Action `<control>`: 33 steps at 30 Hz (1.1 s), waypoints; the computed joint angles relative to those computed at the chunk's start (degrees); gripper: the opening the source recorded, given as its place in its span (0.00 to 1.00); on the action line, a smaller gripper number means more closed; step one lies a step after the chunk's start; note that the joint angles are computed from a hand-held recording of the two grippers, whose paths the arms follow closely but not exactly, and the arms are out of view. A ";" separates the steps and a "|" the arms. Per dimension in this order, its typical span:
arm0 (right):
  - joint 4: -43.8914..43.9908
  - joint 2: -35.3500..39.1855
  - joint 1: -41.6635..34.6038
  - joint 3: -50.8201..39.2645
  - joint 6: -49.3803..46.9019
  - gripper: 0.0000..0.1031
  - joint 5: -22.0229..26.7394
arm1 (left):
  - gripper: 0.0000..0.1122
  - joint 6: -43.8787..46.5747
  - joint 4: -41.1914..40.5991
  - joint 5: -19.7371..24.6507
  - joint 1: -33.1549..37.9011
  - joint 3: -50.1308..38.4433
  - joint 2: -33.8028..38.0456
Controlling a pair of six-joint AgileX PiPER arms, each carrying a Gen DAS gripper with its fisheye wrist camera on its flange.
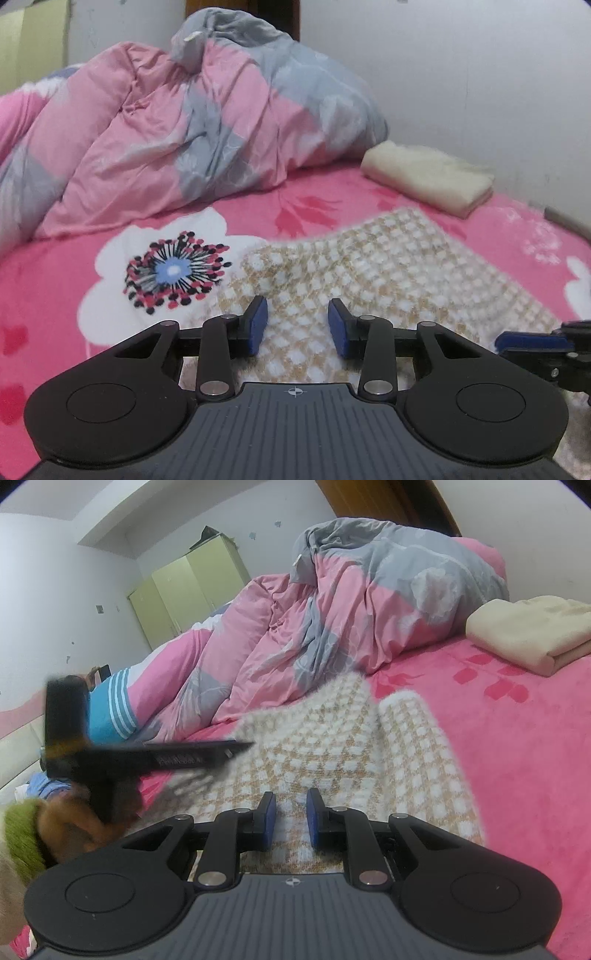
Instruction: Fold clothes
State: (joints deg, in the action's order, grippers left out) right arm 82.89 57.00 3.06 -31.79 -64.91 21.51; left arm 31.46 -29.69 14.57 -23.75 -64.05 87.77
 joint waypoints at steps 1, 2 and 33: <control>0.12 -0.19 0.23 0.10 -0.21 0.17 -0.30 | 0.33 3.44 -3.84 1.60 1.01 -0.52 -0.02; 0.29 -0.27 0.10 0.16 -0.33 0.17 -0.17 | 0.33 4.58 -5.41 3.26 1.84 -1.21 -0.04; -0.23 -0.82 -3.24 0.15 1.00 0.17 3.71 | 0.48 -94.30 108.47 22.36 -32.30 14.93 -11.57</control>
